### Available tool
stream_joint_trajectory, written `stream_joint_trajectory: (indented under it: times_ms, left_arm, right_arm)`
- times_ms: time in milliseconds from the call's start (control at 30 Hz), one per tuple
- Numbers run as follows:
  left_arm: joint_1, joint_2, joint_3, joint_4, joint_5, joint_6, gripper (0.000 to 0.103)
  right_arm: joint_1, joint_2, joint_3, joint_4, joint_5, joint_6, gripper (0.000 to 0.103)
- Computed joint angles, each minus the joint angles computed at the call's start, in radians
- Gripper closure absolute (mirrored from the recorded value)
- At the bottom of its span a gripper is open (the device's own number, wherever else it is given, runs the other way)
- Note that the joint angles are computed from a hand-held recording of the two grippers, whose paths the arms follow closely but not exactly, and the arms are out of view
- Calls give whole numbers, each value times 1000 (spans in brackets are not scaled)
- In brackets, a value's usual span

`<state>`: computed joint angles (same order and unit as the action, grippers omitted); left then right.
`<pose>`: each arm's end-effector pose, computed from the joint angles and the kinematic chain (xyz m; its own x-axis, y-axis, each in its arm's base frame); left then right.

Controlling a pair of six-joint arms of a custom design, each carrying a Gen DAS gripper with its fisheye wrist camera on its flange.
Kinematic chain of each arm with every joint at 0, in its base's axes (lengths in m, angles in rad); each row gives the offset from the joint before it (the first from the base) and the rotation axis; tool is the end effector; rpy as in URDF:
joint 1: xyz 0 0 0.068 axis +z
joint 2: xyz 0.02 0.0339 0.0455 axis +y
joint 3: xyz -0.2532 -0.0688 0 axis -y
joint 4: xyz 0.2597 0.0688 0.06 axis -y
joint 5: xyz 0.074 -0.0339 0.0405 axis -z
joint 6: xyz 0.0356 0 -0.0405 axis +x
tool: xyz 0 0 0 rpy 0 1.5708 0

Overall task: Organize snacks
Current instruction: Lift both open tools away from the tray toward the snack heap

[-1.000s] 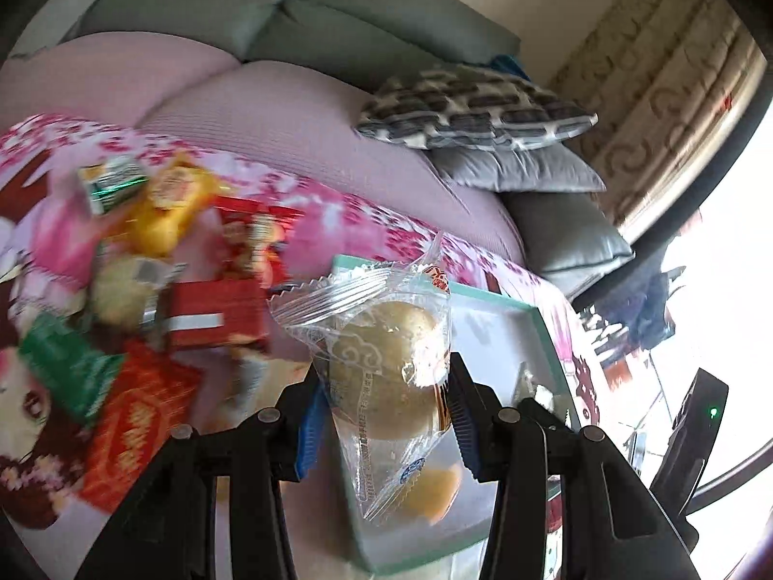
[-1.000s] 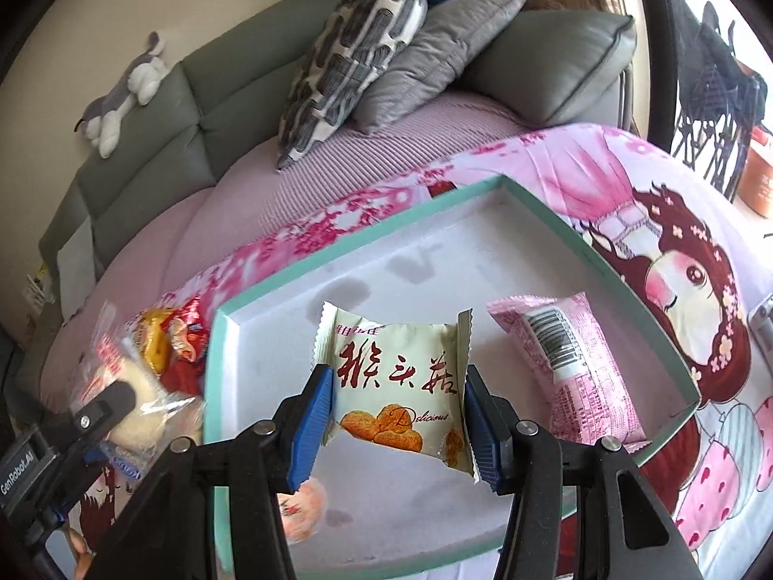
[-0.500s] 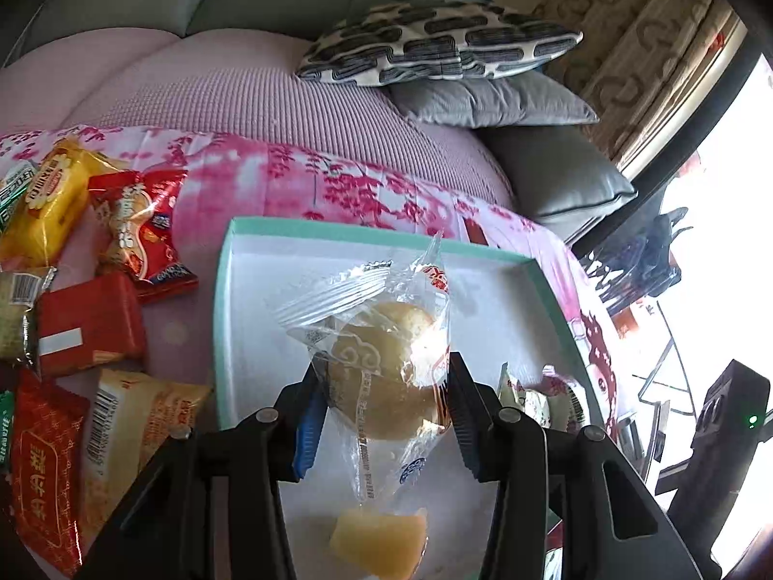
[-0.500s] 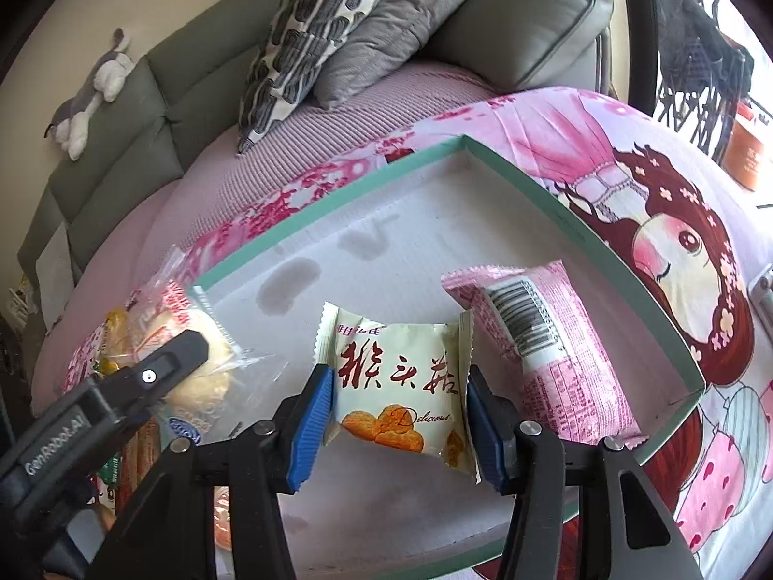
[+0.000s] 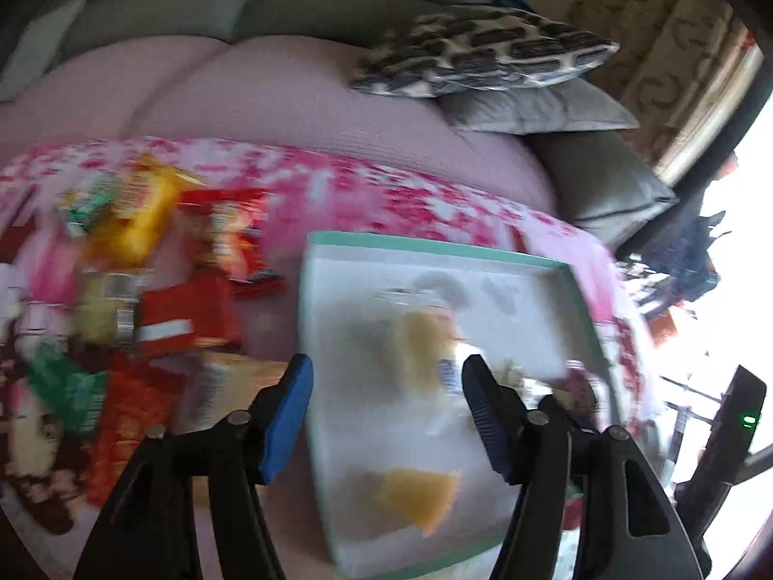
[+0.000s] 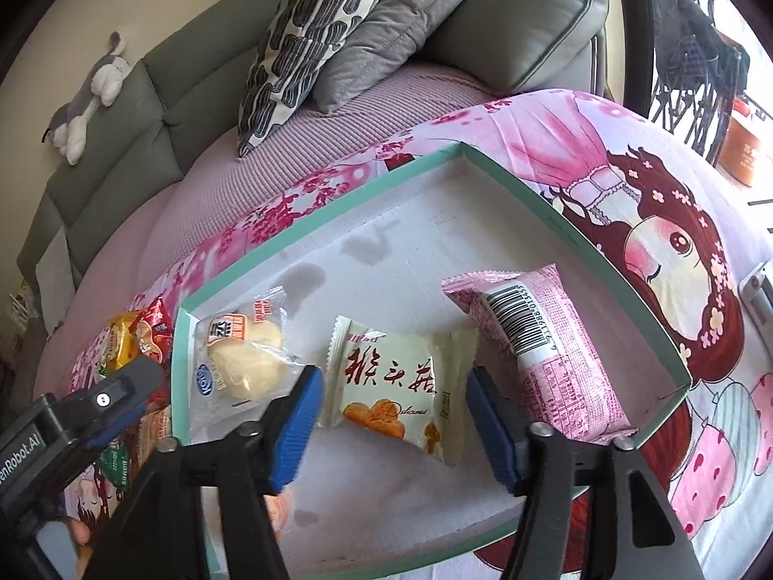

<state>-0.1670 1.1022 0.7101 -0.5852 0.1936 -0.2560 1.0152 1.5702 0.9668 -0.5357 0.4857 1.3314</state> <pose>0.2252 -0.0449 0.2053 -0.8590 -0.1072 -0.5006 0.0535 0.9537 -0.2959 0.1786 0.2562 0.1729 -0.7434 0.4314 -0.5111 0.3117 0.8996 0.3059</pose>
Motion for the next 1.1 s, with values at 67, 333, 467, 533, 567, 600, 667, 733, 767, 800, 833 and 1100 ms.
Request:
stream_joint_trajectory:
  times_ms: [67,333,467,533,567,600,667,733,767,800,833,1100]
  left_arm:
    - [9,-18,3,-23,-62,5,30]
    - [38,-74,-59,-9,-343,25,10]
    - [73,-110,-107,5,-391,58,3]
    - [99,-138,-127,15,-385,79,3]
    - [104,-150,-134,18,-385,80,3]
    - [111,-165,-139,18,-381,84,3]
    - [125,-189,-147,17,-372,89,3]
    - [154,-236,-168,19,-353,107,3]
    - [160,-251,-174,20,-350,111,3]
    - [180,-278,-190,26,-340,121,3]
    - [194,-293,-200,28,-334,126,3]
    - [332,-362,-212,16,-249,197,3]
  right_arm:
    - [6,2,10,-5,9,-8,30]
    - [19,11,24,8,33,-56,0]
    - [32,14,36,3,56,-81,0]
    - [40,18,48,-4,68,-94,0]
    - [45,20,55,-6,76,-102,0]
    - [51,23,62,-9,86,-108,0]
    - [57,34,81,-18,92,-120,0]
    - [66,48,100,-19,100,-136,0]
    - [71,57,112,-18,103,-146,0]
    - [76,63,118,-13,104,-155,0]
    - [82,67,122,3,109,-169,0]
    - [107,113,181,53,113,-239,0]
